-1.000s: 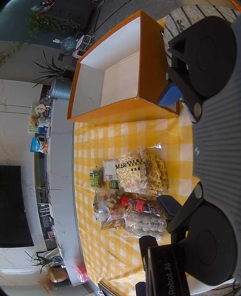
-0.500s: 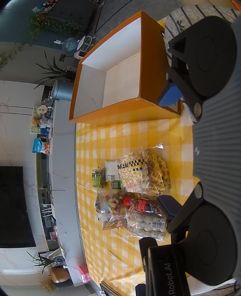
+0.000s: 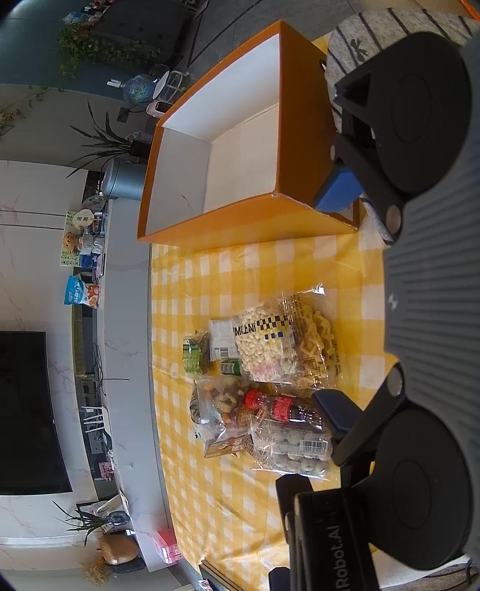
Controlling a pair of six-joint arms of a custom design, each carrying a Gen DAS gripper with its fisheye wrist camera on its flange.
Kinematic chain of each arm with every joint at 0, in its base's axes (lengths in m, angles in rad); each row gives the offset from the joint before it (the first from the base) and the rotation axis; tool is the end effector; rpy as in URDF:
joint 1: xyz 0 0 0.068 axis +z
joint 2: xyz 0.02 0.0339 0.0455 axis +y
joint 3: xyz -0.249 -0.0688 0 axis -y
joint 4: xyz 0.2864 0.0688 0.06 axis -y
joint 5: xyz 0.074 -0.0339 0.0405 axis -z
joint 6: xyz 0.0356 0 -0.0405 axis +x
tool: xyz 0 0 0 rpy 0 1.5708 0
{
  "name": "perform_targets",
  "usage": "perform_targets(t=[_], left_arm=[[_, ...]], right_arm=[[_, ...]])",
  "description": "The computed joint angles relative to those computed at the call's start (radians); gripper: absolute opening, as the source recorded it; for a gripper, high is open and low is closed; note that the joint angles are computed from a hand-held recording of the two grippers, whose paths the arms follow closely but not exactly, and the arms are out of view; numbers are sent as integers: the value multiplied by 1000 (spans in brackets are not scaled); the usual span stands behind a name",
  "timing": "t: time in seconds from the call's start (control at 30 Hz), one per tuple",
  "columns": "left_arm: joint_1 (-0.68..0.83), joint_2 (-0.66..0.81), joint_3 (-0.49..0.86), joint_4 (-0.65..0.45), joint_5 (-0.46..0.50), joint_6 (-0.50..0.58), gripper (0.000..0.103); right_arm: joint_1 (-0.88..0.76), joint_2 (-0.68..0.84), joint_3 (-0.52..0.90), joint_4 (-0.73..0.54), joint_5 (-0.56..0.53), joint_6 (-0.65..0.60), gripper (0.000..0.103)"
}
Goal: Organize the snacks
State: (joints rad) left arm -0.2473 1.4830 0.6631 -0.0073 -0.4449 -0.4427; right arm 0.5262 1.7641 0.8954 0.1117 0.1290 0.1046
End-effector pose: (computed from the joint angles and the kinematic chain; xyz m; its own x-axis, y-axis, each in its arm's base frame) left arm 0.3036 -0.0609 0.1150 -0.6185 -0.2427 -0.7474 -0.3613 0.9324 -0.0038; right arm 0.3292 0.1859 0.1029 -0.6342 -0.2486 -0.7321 -0.3529 0.9356 -0.0120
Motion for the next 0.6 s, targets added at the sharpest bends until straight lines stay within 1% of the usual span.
perform_targets(t=[0.6], left_arm=[[-2,-25,-12,-15,-17,-5,103]], right_arm=[[8,2,2,-1,-3,10,100]])
